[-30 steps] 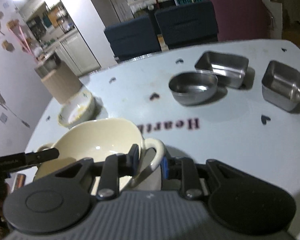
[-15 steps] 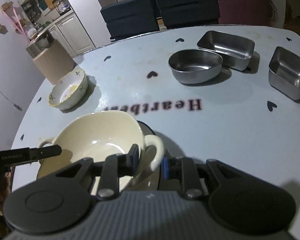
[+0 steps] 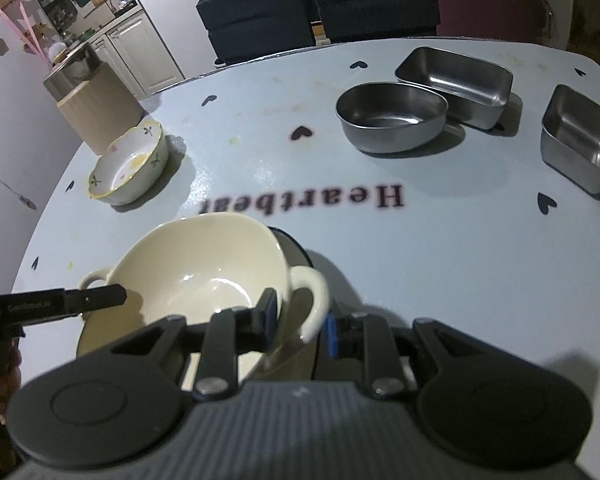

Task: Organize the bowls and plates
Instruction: 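Lower the cream bowl onto the white square plate with both tools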

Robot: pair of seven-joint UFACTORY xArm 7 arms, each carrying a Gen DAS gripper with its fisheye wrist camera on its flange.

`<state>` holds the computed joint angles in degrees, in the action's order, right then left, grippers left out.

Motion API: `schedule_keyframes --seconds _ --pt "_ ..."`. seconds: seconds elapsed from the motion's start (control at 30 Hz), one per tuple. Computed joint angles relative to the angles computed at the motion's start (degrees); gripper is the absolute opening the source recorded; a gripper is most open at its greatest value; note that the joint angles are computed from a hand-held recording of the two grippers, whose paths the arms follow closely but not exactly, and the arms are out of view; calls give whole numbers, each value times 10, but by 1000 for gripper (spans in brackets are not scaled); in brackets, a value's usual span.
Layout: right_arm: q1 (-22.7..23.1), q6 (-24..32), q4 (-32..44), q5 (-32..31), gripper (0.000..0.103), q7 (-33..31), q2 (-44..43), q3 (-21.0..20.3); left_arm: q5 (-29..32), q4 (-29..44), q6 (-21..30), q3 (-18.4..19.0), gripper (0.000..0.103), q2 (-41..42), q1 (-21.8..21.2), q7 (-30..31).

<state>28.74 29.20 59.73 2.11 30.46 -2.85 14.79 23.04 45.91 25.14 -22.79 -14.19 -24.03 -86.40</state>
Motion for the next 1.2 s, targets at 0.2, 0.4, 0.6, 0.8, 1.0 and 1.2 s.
schedule_keyframes --seconds 0.2,0.4,0.6,0.8,1.0,1.2 --pt "0 10 8 -9 29 5 6 1 3 -2 -6 1 21 6 0 -1" --pt "2 15 15 -14 29 7 10 1 1 -3 -6 4 22 7 -3 5" --pt "4 17 18 -14 29 -5 12 1 -17 -3 3 11 24 6 -10 26" --pt "6 37 27 5 30 -38 18 0 -39 3 26 17 27 4 -19 70" --pt "5 46 33 -2 30 -42 23 -1 -41 3 27 15 27 3 -19 82" --pt "6 52 39 -8 31 -42 28 0 -45 8 36 15 27 5 -20 95"
